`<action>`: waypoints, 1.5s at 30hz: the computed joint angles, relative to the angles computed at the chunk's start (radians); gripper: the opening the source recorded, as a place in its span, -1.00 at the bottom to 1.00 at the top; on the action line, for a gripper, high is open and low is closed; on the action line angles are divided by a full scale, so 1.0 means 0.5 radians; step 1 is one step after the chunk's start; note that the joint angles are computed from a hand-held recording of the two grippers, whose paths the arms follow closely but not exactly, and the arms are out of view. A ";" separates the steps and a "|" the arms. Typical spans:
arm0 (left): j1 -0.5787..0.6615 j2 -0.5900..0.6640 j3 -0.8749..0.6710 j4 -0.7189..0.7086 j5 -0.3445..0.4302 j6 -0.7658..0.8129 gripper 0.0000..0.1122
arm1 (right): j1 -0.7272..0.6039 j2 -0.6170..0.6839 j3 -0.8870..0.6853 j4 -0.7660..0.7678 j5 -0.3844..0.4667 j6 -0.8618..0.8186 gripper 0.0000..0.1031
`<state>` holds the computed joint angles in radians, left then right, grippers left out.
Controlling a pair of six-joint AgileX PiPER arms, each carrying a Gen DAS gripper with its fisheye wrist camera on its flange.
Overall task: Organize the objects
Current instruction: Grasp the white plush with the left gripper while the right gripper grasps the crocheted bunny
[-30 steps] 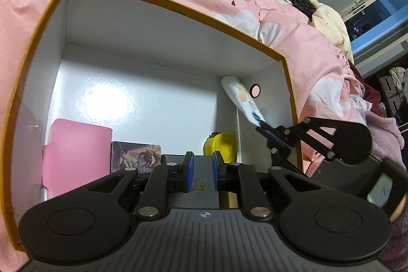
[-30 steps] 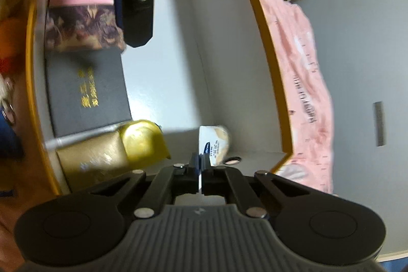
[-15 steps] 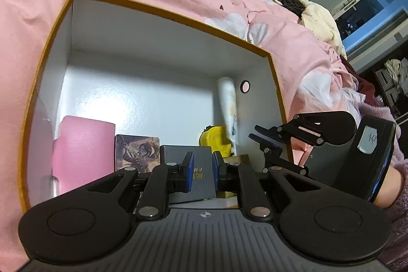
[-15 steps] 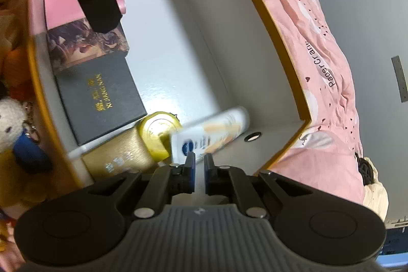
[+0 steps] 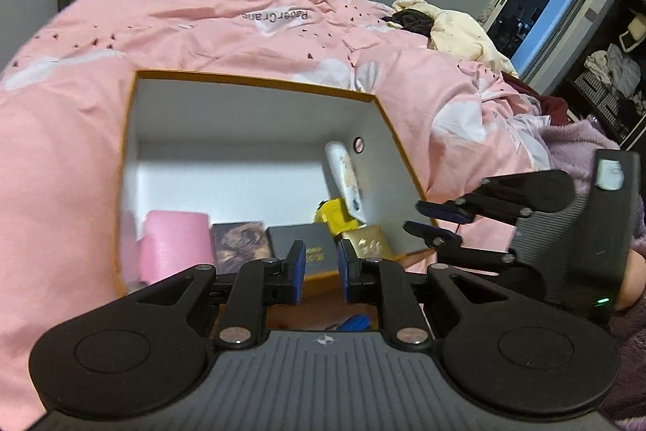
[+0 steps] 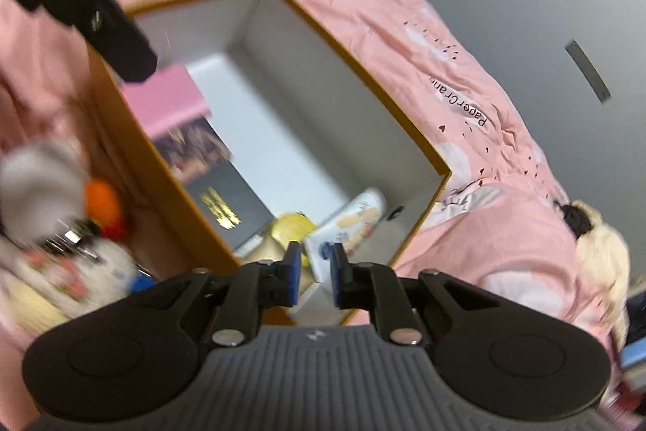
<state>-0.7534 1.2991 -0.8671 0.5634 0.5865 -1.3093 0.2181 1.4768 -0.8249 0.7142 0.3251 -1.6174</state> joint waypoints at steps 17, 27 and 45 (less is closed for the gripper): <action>-0.263 0.010 0.233 -0.190 0.311 -0.137 -0.03 | -0.099 -0.124 0.327 0.039 0.613 0.933 -0.53; -0.221 0.217 0.184 -0.430 0.239 0.089 0.06 | -0.069 -0.107 0.363 0.034 0.597 1.010 -0.37; 0.053 0.445 0.151 -0.721 0.068 0.103 0.62 | -0.043 -0.209 0.316 -0.163 0.716 1.021 -0.28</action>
<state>-0.7266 1.5216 -0.7917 0.2030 0.6205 -1.2576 0.1965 1.3724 -0.6667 0.6325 0.6833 -1.1070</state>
